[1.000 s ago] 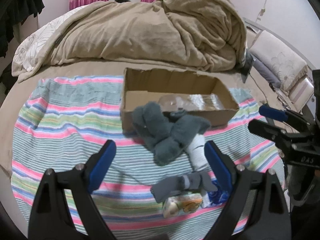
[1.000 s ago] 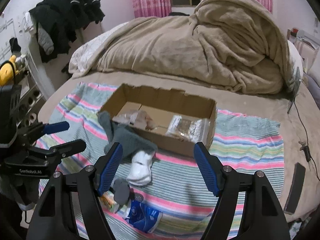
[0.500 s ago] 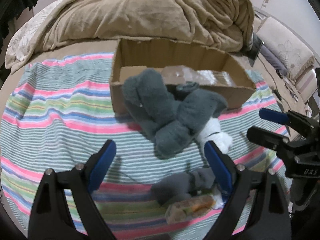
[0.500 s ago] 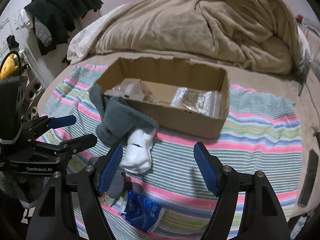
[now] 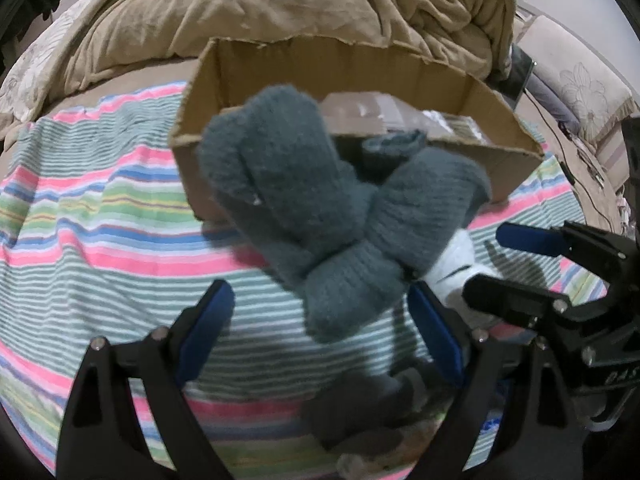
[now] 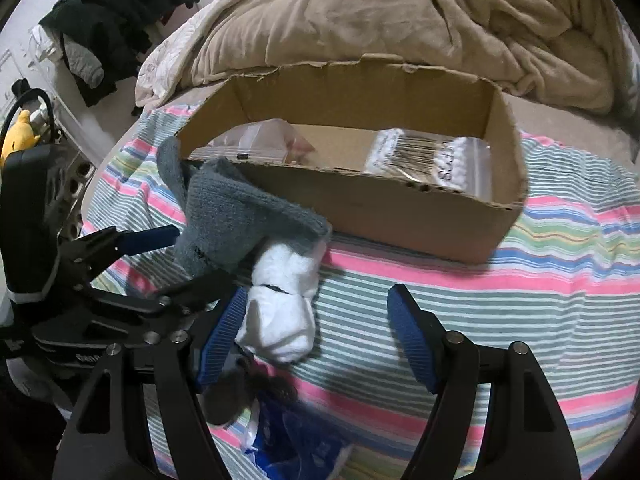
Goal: Organize objects
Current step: 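Grasp the gray knit glove with the left tool while the right tool grasps the white sock, then lift the glove and white sock and carry both over the cardboard box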
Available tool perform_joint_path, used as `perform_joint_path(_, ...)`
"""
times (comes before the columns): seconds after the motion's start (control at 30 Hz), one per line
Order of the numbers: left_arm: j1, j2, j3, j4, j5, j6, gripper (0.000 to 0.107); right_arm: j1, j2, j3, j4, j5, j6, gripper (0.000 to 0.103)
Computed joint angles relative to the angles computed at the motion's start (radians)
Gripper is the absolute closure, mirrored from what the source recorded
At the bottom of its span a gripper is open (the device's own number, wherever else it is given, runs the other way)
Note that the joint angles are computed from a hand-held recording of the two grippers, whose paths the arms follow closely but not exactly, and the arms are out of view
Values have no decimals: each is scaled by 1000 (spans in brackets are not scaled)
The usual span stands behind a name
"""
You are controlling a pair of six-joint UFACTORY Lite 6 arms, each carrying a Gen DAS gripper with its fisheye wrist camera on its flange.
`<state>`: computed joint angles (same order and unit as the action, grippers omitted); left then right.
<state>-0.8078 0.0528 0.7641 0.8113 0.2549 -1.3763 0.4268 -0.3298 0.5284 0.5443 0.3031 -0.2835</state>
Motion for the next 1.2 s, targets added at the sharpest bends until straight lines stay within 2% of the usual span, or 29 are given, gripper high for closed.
perform_joint_path(0.17,27,3,-19,125,-61,-101,31,14,72,20,87,-18,-100,27)
perform_joint_path(0.23,25,5,-25,197,-75,-154,45,15,100,23,152,-21,-167,27)
perform_joint_path(0.3,26,0,-30,223,-89,-173,53,13,129,31,252,-14,-270,31)
perform_joint_path(0.33,26,-7,-36,249,-94,-200,54,10,138,34,298,-8,-315,33)
perform_joint_path(0.37,22,-11,-39,263,-95,-213,56,8,142,36,327,-5,-343,41)
perform_joint_path(0.4,17,-17,-42,267,-95,-215,59,6,142,35,338,-5,-355,53)
perform_joint_path(0.47,0,-33,-46,302,-82,-253,60,-3,133,29,394,13,-416,64)
perform_joint_path(0.6,0,-76,-74,257,-107,-227,61,8,77,2,326,16,-350,66)
perform_joint_path(0.97,-53,-249,-144,145,-23,-148,62,43,-143,-78,44,61,-39,66)
perform_joint_path(1.2,-82,-344,-176,93,31,-109,62,80,-212,-81,-126,82,151,66)
